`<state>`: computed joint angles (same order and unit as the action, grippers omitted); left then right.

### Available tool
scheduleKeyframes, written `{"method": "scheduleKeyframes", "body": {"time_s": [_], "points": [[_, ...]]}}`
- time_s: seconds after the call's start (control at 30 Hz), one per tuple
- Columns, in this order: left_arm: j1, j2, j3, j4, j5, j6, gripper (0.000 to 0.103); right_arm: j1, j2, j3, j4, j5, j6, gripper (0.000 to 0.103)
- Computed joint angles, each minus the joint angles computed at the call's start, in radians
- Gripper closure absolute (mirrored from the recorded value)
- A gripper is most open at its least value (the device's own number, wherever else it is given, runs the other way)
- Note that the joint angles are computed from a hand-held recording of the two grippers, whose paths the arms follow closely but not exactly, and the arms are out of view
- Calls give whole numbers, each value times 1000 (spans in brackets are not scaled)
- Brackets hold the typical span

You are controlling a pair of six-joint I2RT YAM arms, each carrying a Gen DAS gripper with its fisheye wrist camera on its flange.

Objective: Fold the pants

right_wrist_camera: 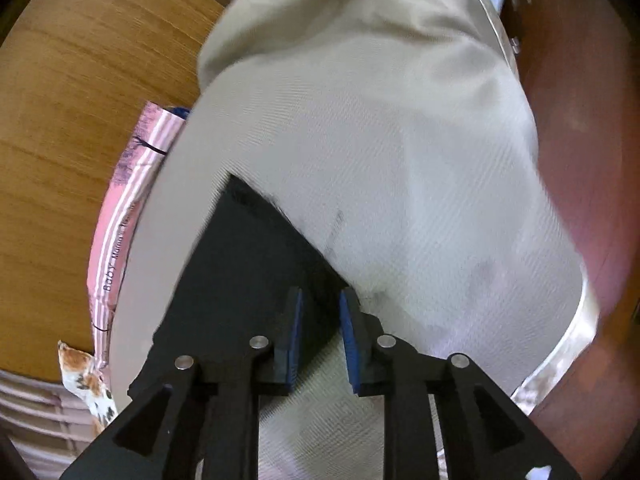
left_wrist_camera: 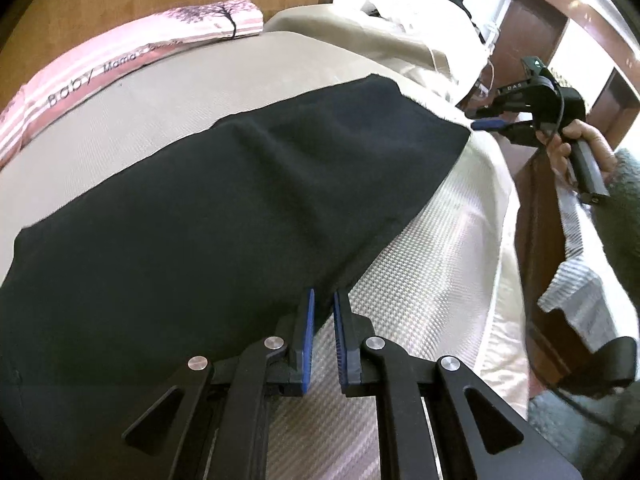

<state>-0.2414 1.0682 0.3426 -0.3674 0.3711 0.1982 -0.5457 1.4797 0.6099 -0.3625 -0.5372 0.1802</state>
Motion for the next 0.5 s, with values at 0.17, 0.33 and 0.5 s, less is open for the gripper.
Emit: {"method": "scheduleKeyframes", "body": {"time_s": [0.17, 0.33, 0.5], "points": [[178, 47, 58, -17, 45, 48, 92, 108, 105, 182, -19, -31, -13, 83], [339, 174, 126, 36, 51, 47, 92, 256, 297, 401, -46, 15, 8, 81], [429, 292, 177, 85, 20, 46, 92, 333, 477, 588, -127, 64, -35, 81]]}}
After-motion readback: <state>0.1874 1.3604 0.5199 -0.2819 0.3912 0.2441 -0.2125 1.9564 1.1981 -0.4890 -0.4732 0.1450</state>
